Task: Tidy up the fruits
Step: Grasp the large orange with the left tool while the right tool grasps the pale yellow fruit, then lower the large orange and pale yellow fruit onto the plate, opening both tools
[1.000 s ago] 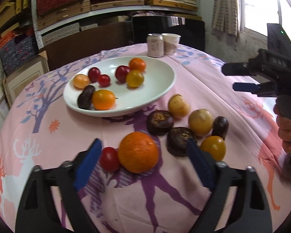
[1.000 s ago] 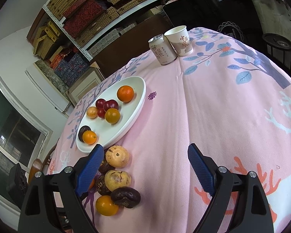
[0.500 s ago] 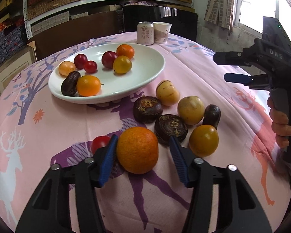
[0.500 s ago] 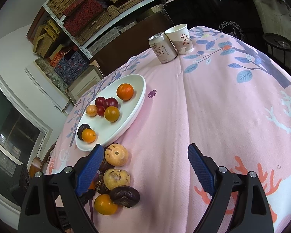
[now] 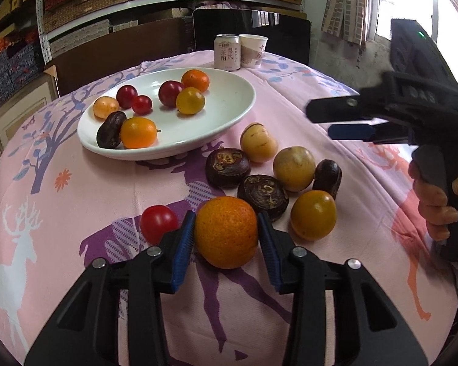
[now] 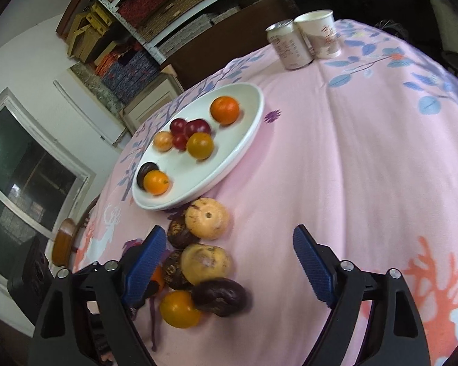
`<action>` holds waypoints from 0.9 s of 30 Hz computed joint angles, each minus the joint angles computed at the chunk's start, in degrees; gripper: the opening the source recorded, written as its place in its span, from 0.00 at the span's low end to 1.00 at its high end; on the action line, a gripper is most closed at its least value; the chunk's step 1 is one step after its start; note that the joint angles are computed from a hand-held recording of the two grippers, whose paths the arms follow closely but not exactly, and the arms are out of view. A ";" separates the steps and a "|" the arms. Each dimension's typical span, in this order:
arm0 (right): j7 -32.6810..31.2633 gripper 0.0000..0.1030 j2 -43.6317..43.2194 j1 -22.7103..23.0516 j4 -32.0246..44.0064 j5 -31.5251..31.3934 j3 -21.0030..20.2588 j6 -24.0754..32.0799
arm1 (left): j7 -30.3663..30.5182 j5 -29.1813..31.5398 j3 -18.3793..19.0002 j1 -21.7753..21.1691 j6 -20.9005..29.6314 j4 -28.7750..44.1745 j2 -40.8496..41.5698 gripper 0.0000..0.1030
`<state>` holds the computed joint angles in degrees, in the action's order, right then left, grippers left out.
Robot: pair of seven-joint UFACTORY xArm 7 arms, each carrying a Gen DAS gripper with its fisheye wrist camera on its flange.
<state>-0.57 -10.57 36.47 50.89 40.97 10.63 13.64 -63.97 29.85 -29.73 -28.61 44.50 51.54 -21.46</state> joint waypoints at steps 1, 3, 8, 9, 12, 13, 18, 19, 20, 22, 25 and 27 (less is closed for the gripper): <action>-0.67 0.73 1.55 0.39 1.68 1.05 -0.49 1.18 | -0.02 0.01 0.05 0.01 -0.04 -0.01 0.01 0.40; -0.57 0.68 3.98 -0.33 4.32 0.95 0.04 3.16 | -0.03 -0.46 0.45 -0.13 -0.67 -0.45 -0.35 0.40; 2.17 0.54 8.40 -2.78 8.82 -3.59 2.82 5.71 | 0.24 -1.22 0.70 0.09 -1.30 -0.81 -0.52 0.40; 2.12 0.46 9.15 -3.07 9.50 -3.53 3.17 6.16 | 0.25 -1.51 0.84 0.08 -1.53 -0.98 -0.64 0.40; -1.25 0.41 10.52 -3.72 10.55 0.12 4.15 7.16 | 0.34 -2.26 1.12 0.13 -2.43 -1.59 -1.16 0.40; -0.78 0.41 10.45 -3.86 10.44 -0.88 4.47 6.87 | 0.30 -2.31 1.00 0.25 -2.53 -1.63 -1.23 0.40; -2.39 0.40 9.00 -4.11 8.63 0.88 5.05 4.40 | -0.77 -2.95 0.97 0.80 -4.35 -2.78 -2.54 0.40; -2.84 0.40 7.97 -4.01 7.70 1.36 4.98 3.60 | -1.10 -2.72 0.69 1.14 -4.43 -2.88 -2.98 0.40; -3.91 0.40 7.05 -3.79 6.95 2.60 4.71 3.02 | -1.89 -2.02 0.09 1.74 -4.26 -2.95 -3.76 0.40; -6.71 0.40 4.30 -3.01 4.67 6.43 3.76 1.36 | -2.95 -1.54 -0.21 2.52 -5.13 -3.62 -5.79 0.40; -5.41 0.40 0.18 -2.04 0.83 7.03 2.52 -3.14 | -3.27 -1.88 0.07 4.42 -5.22 -4.02 -8.84 0.40; -5.10 0.40 -0.84 -0.87 0.51 7.20 0.89 -4.56 | -2.49 -2.50 1.10 6.15 -4.81 -3.36 -10.10 0.40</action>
<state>-5.68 -11.41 35.59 51.40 48.18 11.52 9.08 -66.45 27.36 -28.64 -22.46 39.68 48.18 -31.55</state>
